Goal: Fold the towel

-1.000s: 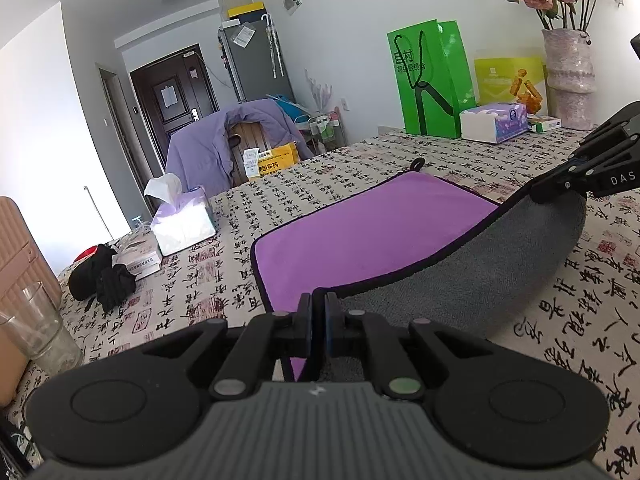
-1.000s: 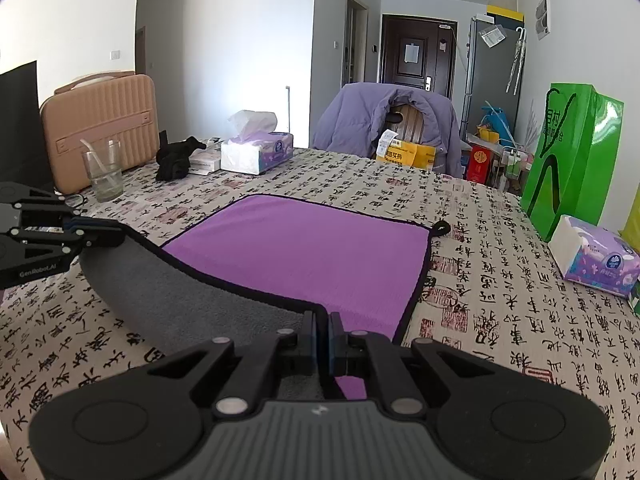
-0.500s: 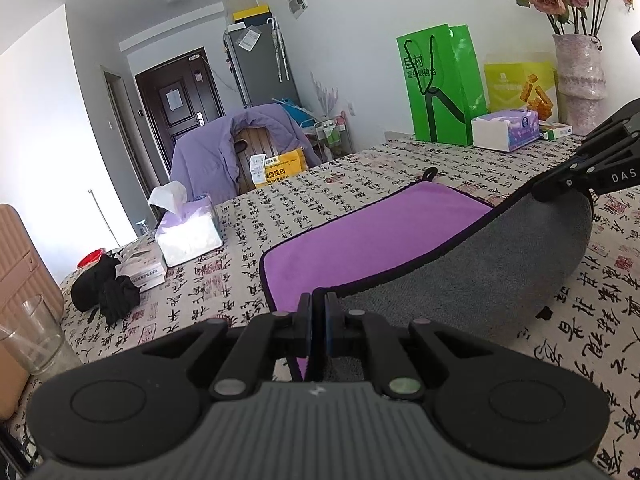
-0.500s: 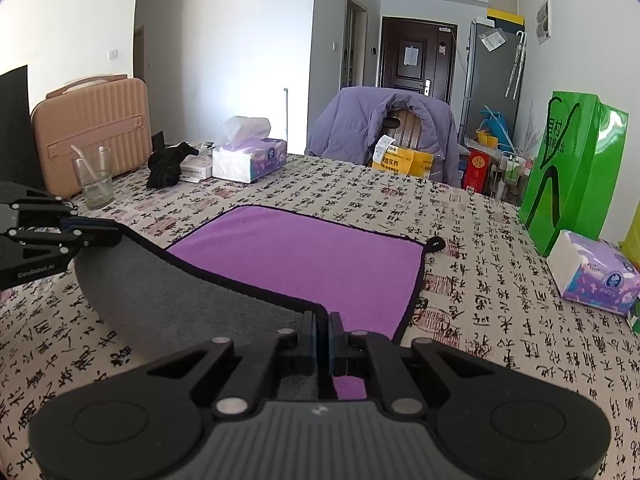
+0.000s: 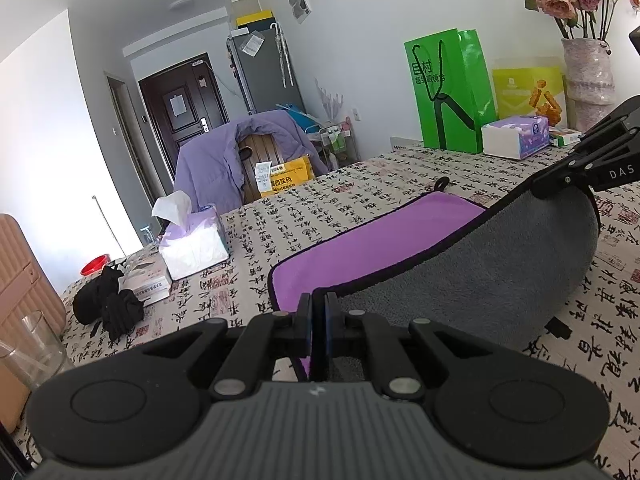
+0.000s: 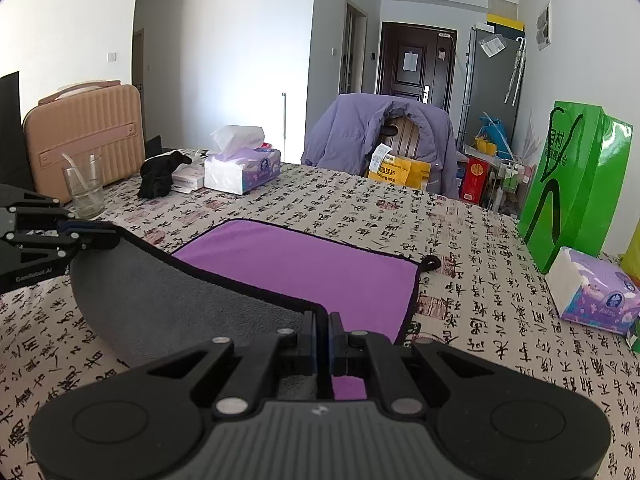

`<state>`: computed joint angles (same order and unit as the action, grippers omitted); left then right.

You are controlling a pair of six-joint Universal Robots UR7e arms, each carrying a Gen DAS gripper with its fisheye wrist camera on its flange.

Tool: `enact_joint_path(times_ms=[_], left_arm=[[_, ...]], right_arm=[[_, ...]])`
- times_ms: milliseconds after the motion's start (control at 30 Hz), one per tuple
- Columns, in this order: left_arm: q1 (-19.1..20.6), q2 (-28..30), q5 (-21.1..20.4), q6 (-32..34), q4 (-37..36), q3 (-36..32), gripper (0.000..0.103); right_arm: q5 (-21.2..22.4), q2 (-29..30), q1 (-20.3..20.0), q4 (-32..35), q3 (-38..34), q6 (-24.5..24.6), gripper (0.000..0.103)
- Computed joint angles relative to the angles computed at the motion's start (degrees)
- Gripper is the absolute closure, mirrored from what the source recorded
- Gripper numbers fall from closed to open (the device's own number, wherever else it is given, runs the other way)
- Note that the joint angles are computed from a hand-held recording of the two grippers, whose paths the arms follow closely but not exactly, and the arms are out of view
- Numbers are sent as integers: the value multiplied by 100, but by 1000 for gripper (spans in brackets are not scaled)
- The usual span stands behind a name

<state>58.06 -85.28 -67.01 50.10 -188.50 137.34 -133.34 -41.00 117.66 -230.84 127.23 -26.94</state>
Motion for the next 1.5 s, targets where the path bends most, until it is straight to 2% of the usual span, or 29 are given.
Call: enact_joint_path(times_ms=[1500], left_arm=[[166,1078,-107,653,-563,-862,96]], right_arm=[[284,-113,-446,447,-731,-811,98]])
